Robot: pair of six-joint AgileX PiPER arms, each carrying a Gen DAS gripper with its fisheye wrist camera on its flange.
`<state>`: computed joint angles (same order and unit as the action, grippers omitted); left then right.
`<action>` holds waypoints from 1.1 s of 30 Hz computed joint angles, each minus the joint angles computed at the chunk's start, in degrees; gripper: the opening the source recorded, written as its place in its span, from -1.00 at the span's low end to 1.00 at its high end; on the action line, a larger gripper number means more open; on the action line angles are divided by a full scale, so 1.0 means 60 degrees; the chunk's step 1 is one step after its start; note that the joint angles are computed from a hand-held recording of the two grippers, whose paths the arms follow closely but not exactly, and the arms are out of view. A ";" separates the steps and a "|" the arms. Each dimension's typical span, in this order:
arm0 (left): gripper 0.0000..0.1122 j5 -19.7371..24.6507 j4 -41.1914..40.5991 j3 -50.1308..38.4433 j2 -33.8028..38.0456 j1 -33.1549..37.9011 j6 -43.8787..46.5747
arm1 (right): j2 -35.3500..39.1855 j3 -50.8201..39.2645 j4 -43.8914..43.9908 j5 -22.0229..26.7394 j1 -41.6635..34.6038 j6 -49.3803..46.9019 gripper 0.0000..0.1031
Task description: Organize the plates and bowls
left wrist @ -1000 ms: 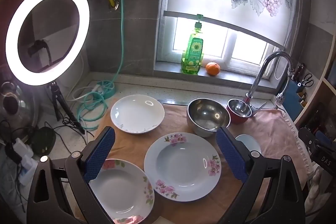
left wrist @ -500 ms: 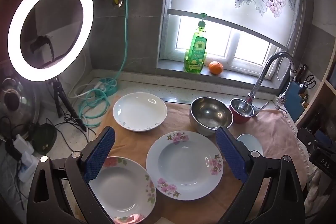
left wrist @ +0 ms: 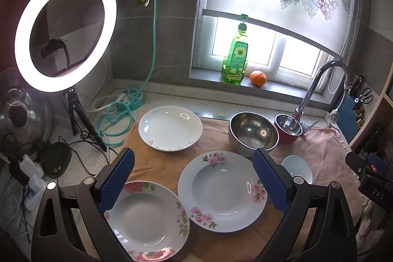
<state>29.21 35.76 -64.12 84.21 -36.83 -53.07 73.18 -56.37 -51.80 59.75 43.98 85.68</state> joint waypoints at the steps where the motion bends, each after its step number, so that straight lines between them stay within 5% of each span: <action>1: 0.72 -0.0005 0.0009 0.0015 -0.0015 0.0004 -0.0006 | 0.0029 0.0003 -0.0004 -0.0006 0.0011 0.0019 0.98; 33: 0.72 0.0014 -0.0139 -0.0206 0.0176 0.0016 0.0195 | 0.0158 -0.0064 0.0172 -0.0274 -0.0215 -0.0087 0.98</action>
